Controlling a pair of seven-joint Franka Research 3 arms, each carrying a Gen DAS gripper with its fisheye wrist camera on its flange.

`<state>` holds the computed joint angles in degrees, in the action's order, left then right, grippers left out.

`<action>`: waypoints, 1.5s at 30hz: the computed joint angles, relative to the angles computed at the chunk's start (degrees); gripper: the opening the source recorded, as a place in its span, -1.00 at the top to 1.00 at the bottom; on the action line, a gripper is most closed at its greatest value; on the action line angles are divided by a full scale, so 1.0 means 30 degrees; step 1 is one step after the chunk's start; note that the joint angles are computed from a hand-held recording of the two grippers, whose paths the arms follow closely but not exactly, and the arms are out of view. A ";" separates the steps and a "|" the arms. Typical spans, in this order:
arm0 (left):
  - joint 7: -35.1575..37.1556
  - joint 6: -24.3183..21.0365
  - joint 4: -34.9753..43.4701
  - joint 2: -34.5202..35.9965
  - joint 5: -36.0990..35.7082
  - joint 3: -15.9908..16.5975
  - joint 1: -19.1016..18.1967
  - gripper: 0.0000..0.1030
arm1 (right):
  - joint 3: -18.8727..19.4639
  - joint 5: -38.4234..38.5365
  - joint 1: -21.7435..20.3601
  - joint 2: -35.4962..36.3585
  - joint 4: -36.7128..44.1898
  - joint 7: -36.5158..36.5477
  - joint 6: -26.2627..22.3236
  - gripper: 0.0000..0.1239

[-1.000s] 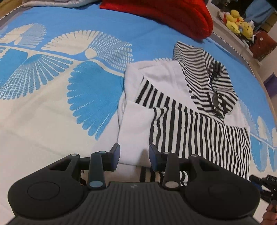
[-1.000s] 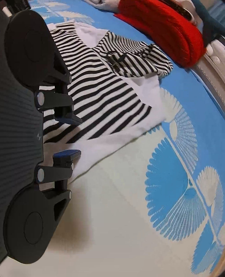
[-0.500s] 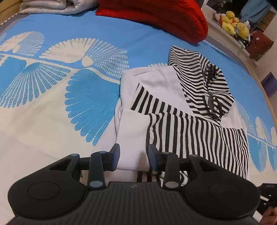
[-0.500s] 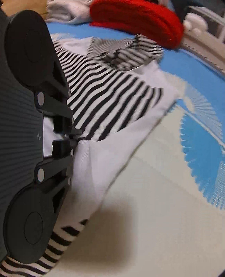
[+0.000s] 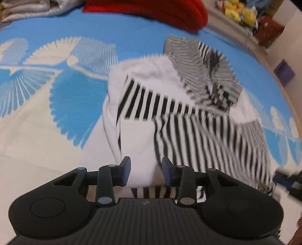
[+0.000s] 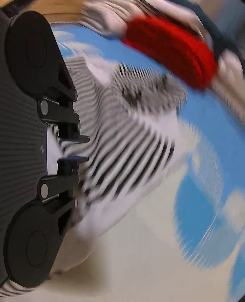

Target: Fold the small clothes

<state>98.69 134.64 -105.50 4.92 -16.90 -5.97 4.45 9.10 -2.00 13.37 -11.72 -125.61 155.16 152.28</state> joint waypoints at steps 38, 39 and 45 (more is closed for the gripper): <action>0.0978 0.5709 -0.3465 -0.2702 0.1182 -0.0097 -0.1504 -0.17 | 0.1132 -1.1114 -0.0394 -0.0426 0.2046 0.2234 -0.3924 0.37; 0.1015 0.6104 -0.3614 -0.2815 0.1090 -0.0052 -0.1645 -0.20 | 0.1204 -1.1311 -0.0384 -0.0540 0.2028 0.2220 -0.4177 0.38; -0.0442 0.9347 -0.4974 -0.3534 0.1974 0.0093 -0.2168 -0.37 | 0.1344 -1.1572 -0.0374 -0.1243 0.1635 0.1954 -0.4801 0.38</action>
